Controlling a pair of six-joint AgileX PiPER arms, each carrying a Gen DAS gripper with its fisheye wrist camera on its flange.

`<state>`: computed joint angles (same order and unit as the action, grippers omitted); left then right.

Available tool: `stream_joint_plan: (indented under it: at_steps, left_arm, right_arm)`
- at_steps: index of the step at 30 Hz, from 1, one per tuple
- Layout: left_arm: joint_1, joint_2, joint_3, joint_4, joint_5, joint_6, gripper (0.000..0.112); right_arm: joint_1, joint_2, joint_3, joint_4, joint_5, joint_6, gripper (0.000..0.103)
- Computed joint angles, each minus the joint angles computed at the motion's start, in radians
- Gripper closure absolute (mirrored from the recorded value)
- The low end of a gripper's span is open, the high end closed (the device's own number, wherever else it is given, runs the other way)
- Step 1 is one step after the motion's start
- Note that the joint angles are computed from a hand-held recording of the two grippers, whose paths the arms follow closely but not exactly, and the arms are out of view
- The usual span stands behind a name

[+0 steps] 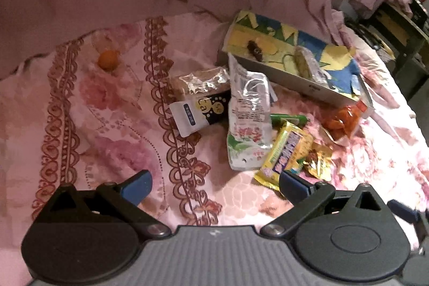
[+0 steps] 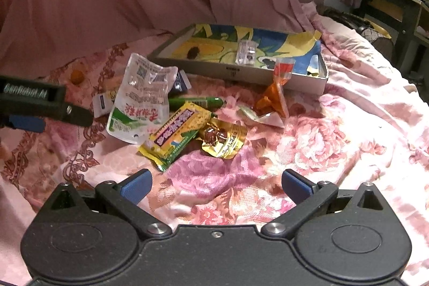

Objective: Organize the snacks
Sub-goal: 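Withdraw both tools from the box back over the remaining snacks, then grasp the white drink pouch with the left tool while the right tool grasps the yellow candy bar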

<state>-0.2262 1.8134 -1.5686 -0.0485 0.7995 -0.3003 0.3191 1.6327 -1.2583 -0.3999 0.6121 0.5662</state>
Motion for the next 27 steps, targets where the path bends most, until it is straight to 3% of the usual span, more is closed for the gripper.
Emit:
stream_joint_plan:
  at_steps: [11, 15, 21, 27]
  left_arm:
    - [0.041, 0.210, -0.267, -0.086, 0.131, 0.128, 0.010]
    - [0.087, 0.284, -0.354, -0.244, 0.171, 0.242, 0.010]
    - [0.100, 0.356, -0.440, -0.308, 0.163, 0.316, 0.010]
    - [0.112, 0.410, -0.485, -0.369, 0.172, 0.332, 0.018]
  right_arm:
    - [0.026, 0.160, -0.147, -0.012, 0.036, -0.068, 0.001]
    - [0.043, 0.218, -0.194, -0.065, 0.022, -0.034, 0.001]
    - [0.026, 0.308, -0.280, 0.002, -0.034, -0.045, 0.001]
    - [0.018, 0.374, -0.339, 0.093, -0.048, -0.065, 0.004]
